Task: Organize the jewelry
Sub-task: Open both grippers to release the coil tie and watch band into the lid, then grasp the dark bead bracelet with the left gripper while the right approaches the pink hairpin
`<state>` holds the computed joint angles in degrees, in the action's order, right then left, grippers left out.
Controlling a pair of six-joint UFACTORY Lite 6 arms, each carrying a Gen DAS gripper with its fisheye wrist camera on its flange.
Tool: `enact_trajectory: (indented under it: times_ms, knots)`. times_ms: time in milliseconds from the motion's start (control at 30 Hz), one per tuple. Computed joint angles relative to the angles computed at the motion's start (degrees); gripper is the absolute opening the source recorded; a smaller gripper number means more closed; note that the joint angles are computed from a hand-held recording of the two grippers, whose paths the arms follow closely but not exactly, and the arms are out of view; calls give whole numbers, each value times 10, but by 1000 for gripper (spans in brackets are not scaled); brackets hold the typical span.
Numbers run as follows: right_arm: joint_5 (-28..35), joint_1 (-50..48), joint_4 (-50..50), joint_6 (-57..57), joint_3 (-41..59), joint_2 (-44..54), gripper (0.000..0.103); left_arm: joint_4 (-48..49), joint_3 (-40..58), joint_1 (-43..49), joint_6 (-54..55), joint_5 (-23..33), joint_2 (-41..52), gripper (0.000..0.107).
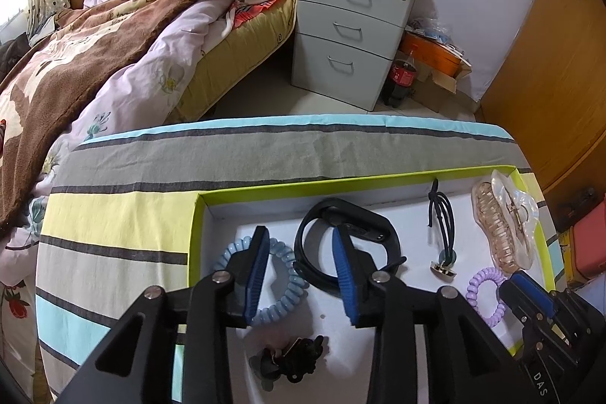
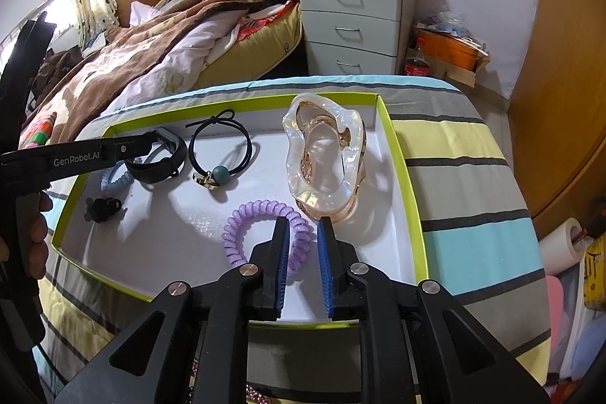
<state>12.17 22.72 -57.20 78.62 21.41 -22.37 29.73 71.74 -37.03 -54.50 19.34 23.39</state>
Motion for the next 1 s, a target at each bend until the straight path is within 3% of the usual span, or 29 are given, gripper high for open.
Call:
enact_trajectory:
  times_ms: [233, 467, 1000]
  knots:
    - [-4, -6, 41, -36, -19, -39, 22, 36, -28, -9, -44, -14, -30, 47]
    - [18, 10, 86, -66, -37, -89, 24, 60, -57, -23, -74, -8, -64, 49]
    - [159, 85, 254, -193, -136, -360, 25, 172, -216, -109, -232, 9, -253, 53]
